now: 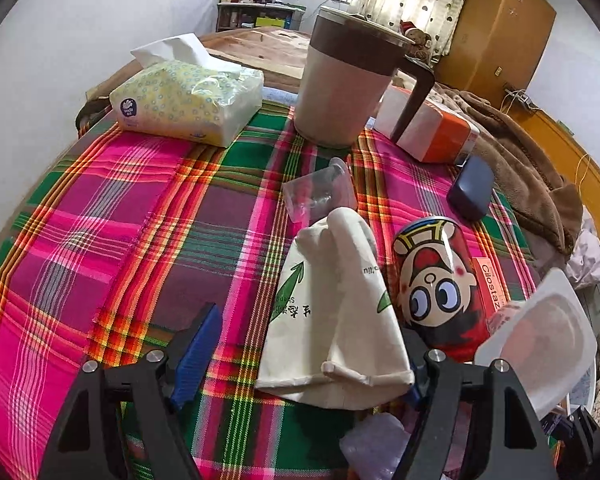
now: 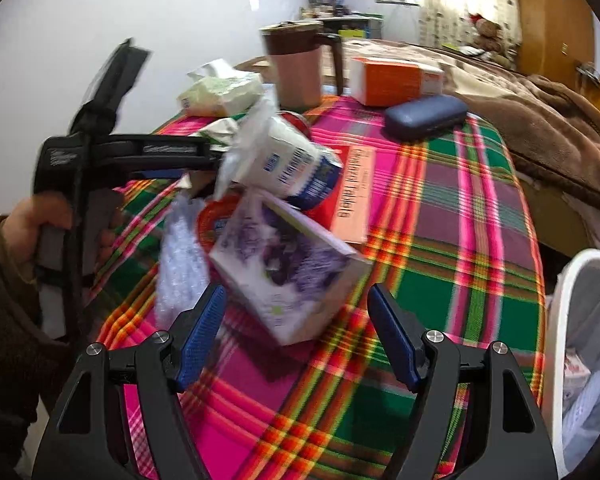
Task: Collect trash
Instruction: 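Reach the right tool to the purple grape juice box while the left tool reaches the white paper bag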
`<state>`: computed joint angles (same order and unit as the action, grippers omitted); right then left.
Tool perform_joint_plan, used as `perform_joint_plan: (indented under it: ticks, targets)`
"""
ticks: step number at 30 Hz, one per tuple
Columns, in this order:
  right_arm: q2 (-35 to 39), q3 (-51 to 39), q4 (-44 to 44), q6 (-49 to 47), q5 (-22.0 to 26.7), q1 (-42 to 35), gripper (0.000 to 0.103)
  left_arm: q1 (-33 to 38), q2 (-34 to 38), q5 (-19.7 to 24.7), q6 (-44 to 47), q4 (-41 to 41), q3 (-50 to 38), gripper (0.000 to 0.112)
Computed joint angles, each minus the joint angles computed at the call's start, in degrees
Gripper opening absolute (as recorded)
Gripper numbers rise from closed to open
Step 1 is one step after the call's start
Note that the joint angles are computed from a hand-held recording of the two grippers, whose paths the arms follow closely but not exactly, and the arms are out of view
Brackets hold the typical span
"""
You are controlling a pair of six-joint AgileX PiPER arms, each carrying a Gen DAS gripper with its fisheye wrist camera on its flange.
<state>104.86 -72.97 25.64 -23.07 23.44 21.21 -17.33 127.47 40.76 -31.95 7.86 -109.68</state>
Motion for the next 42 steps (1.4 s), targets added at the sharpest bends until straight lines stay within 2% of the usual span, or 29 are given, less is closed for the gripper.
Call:
perform_joint_plan:
  ticks: [3, 6, 8, 11, 15, 16, 19, 23, 28, 35, 42]
  targets:
    - [-0.4, 0.5, -8.7, 4.2, -2.3, 2.0, 0.075, -0.6, 0.9, 2.2, -1.3, 3.0, -1.8, 0.059]
    - [-0.5, 0.3, -17.0, 9.3, -4.0, 3.1, 0.075, -0.3, 0.6, 1.9, -0.5, 2.5, -1.3, 0.057]
    - [-0.5, 0.3, -19.2, 9.8, -5.2, 3.1, 0.075, -0.3, 0.4, 1.9, -0.5, 3.0, -1.0, 0.056]
    - [0.7, -1.8, -18.0, 5.7, -4.6, 2.5, 0.075, -0.1, 0.1, 1.7, -0.2, 2.9, -0.6, 0.054]
    - [2.2, -4.9, -7.0, -7.7, -0.5, 0.8, 0.075, 0.2, -0.1, 1.2, 0.3, 2.1, -0.1, 0.054]
    - [3.1, -6.3, -6.5, -8.4, 1.0, 0.5, 0.075, 0.1, 0.1, 1.2, 0.2, 2.4, -0.3, 0.054]
    - [3.5, -6.3, -12.1, -4.0, 0.6, 1.6, 0.075, -0.2, 0.2, 1.2, 0.0, 3.4, -0.4, 0.055]
    - [3.6, -5.6, -12.8, -1.8, 0.7, 1.7, 0.075, -0.5, 1.0, 1.8, -0.3, 4.1, -1.5, 0.056]
    - [2.3, -3.8, -8.6, -3.3, 0.1, 1.0, 0.074, -1.2, 2.0, 3.4, -1.5, 6.0, -3.2, 0.056]
    - [1.1, -1.7, -4.4, -5.9, -1.0, 0.6, 0.073, -1.2, 0.0, 1.5, -3.5, 7.1, 0.0, 0.049]
    - [-1.5, 1.9, 3.5, -11.2, -3.1, -1.0, 0.073, -2.2, -3.7, -0.4, -6.4, 9.5, 5.5, 0.045]
